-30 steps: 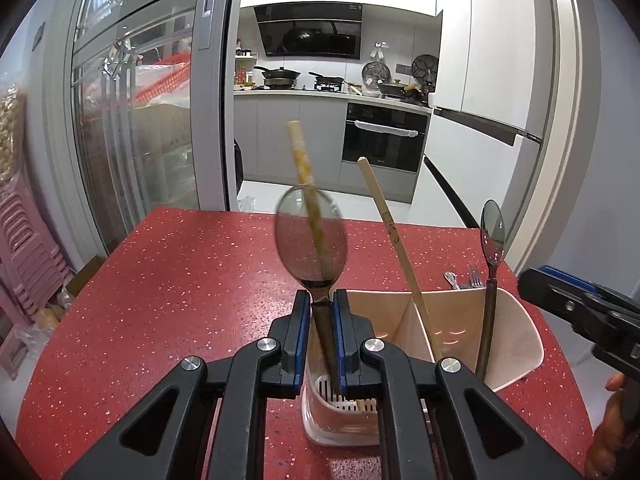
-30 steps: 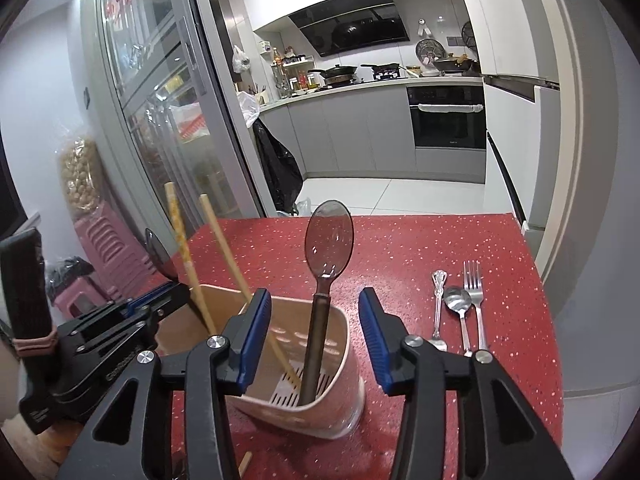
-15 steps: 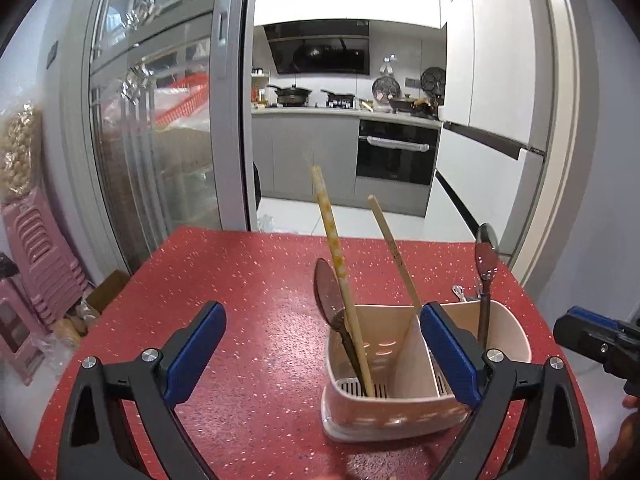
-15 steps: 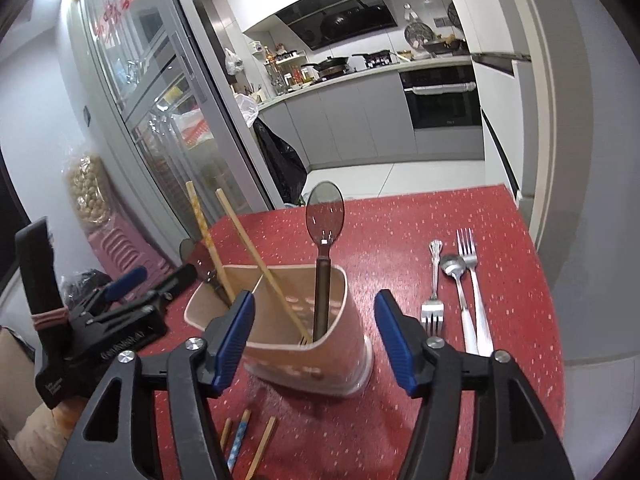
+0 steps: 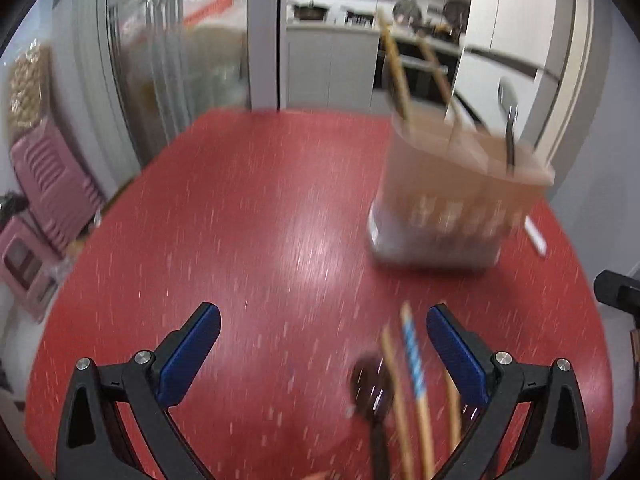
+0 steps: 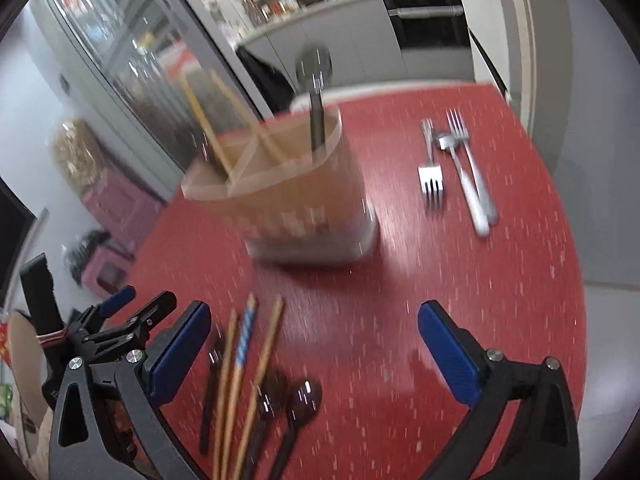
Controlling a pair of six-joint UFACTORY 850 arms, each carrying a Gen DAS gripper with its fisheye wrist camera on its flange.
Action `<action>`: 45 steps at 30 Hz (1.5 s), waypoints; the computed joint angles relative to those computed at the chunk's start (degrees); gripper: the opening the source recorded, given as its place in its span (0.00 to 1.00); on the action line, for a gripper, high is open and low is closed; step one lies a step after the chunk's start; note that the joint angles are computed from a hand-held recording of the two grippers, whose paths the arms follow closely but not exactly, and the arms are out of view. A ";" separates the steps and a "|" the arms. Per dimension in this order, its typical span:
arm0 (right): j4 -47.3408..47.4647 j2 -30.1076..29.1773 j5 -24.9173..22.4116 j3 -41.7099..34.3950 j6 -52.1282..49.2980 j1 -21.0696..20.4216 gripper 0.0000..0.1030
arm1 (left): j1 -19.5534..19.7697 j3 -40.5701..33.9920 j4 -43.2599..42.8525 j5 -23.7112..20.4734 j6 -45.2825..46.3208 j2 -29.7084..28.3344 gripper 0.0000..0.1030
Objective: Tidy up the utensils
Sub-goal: 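Move both tools back down to the remaining utensils on the table, then close the right tool on a dark brown spoon while the left tool grasps a clear grey spoon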
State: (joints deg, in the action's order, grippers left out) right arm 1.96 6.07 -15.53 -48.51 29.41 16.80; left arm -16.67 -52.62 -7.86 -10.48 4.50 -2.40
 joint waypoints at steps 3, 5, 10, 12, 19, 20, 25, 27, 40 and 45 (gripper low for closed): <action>-3.03 -0.47 -2.94 1.16 4.43 2.15 1.00 | 0.02 3.05 4.77 -1.23 -4.77 1.11 1.00; -1.93 -0.74 -4.04 2.19 4.56 3.18 1.00 | 0.61 4.39 0.73 -2.88 -1.12 1.49 1.00; -1.54 -1.43 -5.58 4.28 6.22 5.48 0.97 | 1.32 7.36 -3.04 -3.28 2.13 3.17 1.00; -2.09 -1.60 -6.00 4.71 7.25 6.25 0.96 | 1.19 8.27 -1.75 -2.92 1.26 3.94 1.00; -12.53 -3.27 -9.43 3.90 16.96 9.65 0.75 | -0.28 9.88 6.44 -3.20 -5.60 4.99 1.00; -13.24 -3.46 -9.78 3.79 17.66 10.02 0.74 | -0.33 9.96 7.03 -3.14 -6.00 4.89 1.00; -19.61 -4.77 -12.06 3.05 23.27 12.38 0.70 | -1.06 10.64 11.52 -3.02 -9.95 4.74 1.00; -21.64 -5.39 -13.22 2.41 24.91 13.20 0.68 | -1.41 10.54 14.21 -3.04 -12.79 4.33 1.00; -28.02 -5.94 -15.77 2.05 22.74 14.86 0.37 | -0.98 10.03 14.64 -2.70 -12.68 3.56 1.00; -26.15 -4.59 -14.83 3.33 18.71 13.26 0.37 | -0.21 8.79 4.54 -3.55 -2.95 2.83 1.00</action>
